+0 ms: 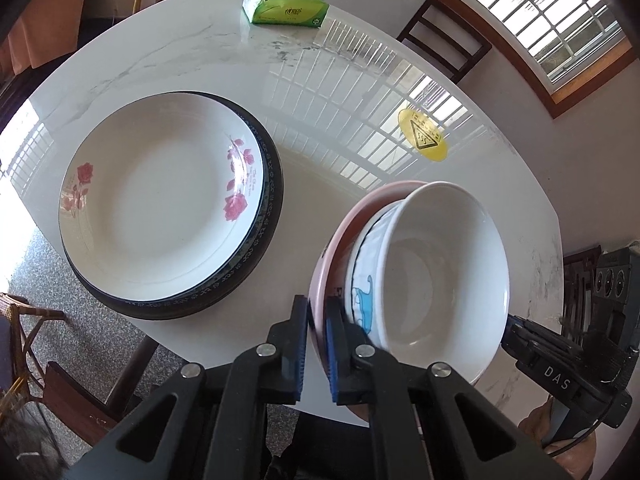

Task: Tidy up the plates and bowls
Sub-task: 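Lift the nested pink bowl stack with the left tool over the plate stack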

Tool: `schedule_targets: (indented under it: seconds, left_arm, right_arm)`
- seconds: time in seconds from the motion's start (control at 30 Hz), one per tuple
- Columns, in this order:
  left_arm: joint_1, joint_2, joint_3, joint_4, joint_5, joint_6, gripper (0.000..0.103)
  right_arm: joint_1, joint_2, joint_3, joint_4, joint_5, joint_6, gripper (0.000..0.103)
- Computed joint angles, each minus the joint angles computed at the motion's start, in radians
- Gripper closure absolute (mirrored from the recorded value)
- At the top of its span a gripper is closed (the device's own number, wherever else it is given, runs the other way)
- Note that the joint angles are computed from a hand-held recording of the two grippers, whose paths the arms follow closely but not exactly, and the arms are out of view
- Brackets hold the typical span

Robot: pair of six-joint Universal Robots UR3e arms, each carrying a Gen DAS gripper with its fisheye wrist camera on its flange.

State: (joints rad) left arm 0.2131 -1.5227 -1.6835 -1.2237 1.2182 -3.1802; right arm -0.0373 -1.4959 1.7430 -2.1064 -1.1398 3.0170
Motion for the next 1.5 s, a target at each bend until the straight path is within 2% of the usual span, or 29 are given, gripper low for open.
schedule_targets:
  seconds: [0.4, 0.7, 1.13, 1.5]
  left_arm:
    - [0.050, 0.061, 0.040, -0.069, -0.011, 0.018, 0.096]
    - [0.164, 0.110, 0.077, -0.149, -0.036, 0.077, 0.096]
    - [0.359, 0.125, 0.135, -0.239, -0.072, 0.188, 0.096]
    - [0.447, 0.091, 0.149, -0.237, -0.077, 0.235, 0.097]
  right_arm:
    - [0.015, -0.014, -0.034, 0.034, 0.031, 0.016, 0.087]
    - [0.079, 0.027, -0.131, 0.049, 0.033, 0.056, 0.087]
    - [0.235, 0.204, -0.390, 0.080, 0.009, 0.139, 0.087]
    - [0.318, 0.356, -0.604, 0.131, -0.007, 0.183, 0.087]
